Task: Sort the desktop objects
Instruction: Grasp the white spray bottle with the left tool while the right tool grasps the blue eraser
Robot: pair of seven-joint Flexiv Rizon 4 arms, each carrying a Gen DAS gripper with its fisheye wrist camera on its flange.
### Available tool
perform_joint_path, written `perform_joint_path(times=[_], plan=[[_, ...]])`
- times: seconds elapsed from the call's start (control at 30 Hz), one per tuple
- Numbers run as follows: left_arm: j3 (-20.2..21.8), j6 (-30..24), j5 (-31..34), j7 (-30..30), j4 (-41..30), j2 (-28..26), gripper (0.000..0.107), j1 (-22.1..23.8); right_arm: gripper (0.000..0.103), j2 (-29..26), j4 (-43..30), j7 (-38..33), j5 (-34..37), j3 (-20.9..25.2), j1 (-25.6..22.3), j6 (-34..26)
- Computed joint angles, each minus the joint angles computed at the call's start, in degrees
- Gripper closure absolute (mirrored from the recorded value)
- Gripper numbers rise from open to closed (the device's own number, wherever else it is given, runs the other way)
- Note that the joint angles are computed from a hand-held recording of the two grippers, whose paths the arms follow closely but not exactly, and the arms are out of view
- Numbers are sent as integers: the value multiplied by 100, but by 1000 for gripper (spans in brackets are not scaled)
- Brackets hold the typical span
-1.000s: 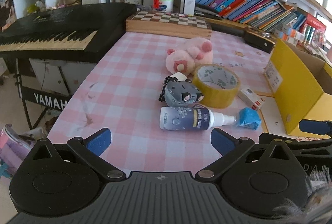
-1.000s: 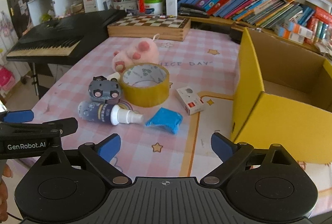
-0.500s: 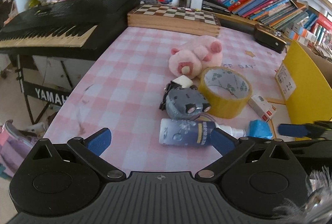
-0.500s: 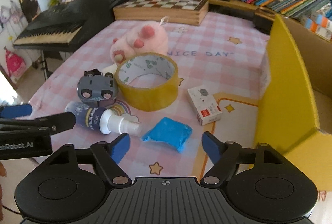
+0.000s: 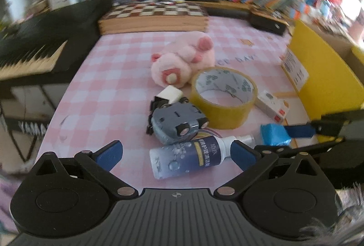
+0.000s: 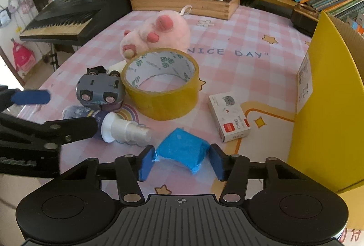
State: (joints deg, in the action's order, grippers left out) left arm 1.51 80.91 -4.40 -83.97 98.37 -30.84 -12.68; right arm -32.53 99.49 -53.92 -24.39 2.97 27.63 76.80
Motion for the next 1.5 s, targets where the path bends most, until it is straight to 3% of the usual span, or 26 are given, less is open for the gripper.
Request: perform_joint_path(times=[0.1,0.13,0.33,0.47,0.63,0.83,0.9,0.97,1.13,1.2,1.27,1.3,1.4,1.5], plan=[[-634,-251,-169,893,-14,-45,15,510,52,49,46,-93,16,56,-45,-52],[-732,-425,-257,1103,-41,-57,26,588,52,57,54,-119,18,68,-51,-61],[-485,-907,-351,1247,33,116,49,380,52,168,222,-83,-93,-40,31,-25],[-833,-846,-693,1818,440,380,49,641,52,193,269,6,-108,-45,32,-42],[-544,-633,-309,2171,329,250,47,392,50,186,303,142,-273,-168,124,9],[-651,-533,-301,2618,-6,-50,38,449,49,182,321,186,-393,-192,130,30],[-671,-586,-421,2600,-23,-62,41,465,49,193,332,193,-407,-189,123,24],[-722,-718,-537,2629,41,20,58,508,50,198,333,212,-409,-186,114,17],[-1056,-1034,-979,3068,468,407,59,711,50,194,326,311,-426,-210,119,21],[-919,-902,-902,3075,551,477,53,576,50,180,304,301,-408,-178,94,12],[-683,-602,-614,2987,513,417,35,368,50,174,294,272,-409,-160,84,12],[-673,-525,-528,3051,472,364,34,345,50,170,289,258,-411,-154,82,12],[-898,-581,-554,3428,302,195,42,455,50,158,274,204,-412,-138,75,13],[-1191,-787,-905,3695,166,48,63,627,50,153,267,163,-401,-129,69,14]])
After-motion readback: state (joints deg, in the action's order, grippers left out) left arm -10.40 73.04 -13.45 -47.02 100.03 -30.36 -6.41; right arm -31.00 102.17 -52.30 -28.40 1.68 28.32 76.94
